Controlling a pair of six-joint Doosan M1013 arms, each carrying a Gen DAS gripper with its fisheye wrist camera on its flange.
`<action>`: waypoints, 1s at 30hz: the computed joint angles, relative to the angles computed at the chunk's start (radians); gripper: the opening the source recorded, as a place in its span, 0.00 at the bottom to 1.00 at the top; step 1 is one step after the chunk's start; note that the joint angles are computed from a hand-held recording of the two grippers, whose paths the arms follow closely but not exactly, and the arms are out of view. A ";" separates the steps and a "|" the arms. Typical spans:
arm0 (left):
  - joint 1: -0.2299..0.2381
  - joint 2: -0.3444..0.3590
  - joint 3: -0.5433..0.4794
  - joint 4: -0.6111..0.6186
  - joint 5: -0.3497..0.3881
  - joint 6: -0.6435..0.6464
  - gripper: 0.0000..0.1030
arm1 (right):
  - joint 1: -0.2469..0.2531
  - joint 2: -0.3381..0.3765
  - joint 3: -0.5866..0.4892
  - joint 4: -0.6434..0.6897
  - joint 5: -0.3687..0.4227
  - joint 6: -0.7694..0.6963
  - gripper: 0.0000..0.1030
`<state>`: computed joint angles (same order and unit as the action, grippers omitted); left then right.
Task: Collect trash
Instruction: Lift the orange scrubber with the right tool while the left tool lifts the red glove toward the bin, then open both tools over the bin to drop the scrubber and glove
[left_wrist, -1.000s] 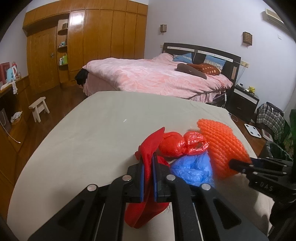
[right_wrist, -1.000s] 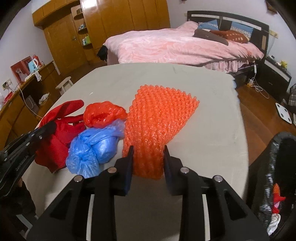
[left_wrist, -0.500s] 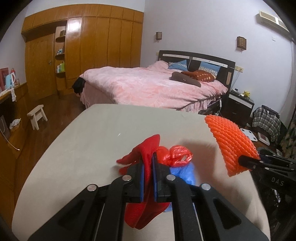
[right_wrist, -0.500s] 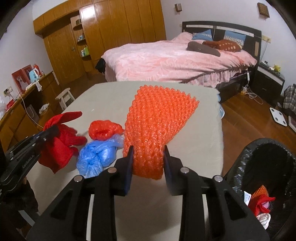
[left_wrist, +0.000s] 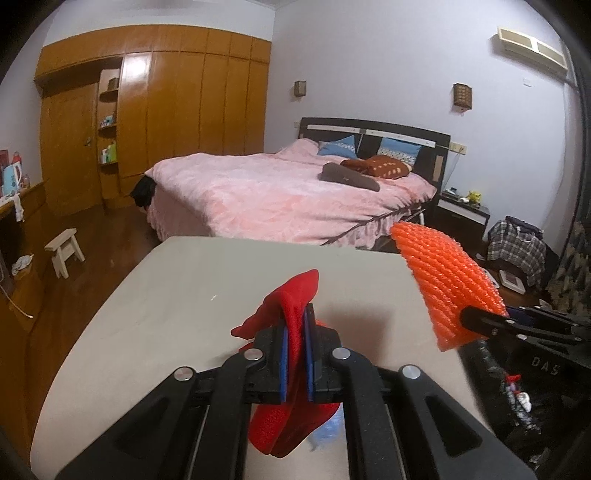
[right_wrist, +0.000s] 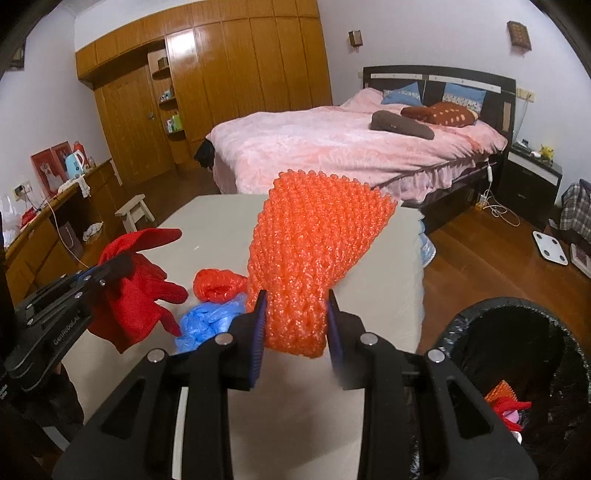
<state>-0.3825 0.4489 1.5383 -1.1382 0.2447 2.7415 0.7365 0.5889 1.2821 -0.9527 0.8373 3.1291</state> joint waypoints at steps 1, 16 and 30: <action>-0.004 -0.004 0.001 -0.017 0.006 0.020 0.07 | 0.002 -0.003 0.003 -0.007 0.003 0.006 0.28; -0.075 -0.030 -0.001 -0.180 0.084 0.208 0.07 | 0.033 -0.109 0.132 -0.133 0.123 0.179 0.28; -0.155 -0.022 -0.017 -0.229 0.190 0.288 0.07 | 0.059 -0.198 0.264 -0.138 0.288 0.297 0.28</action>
<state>-0.5380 0.4265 1.5211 -1.3670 0.4346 3.0293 0.7956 0.3911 1.5460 -1.0911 1.1255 3.4264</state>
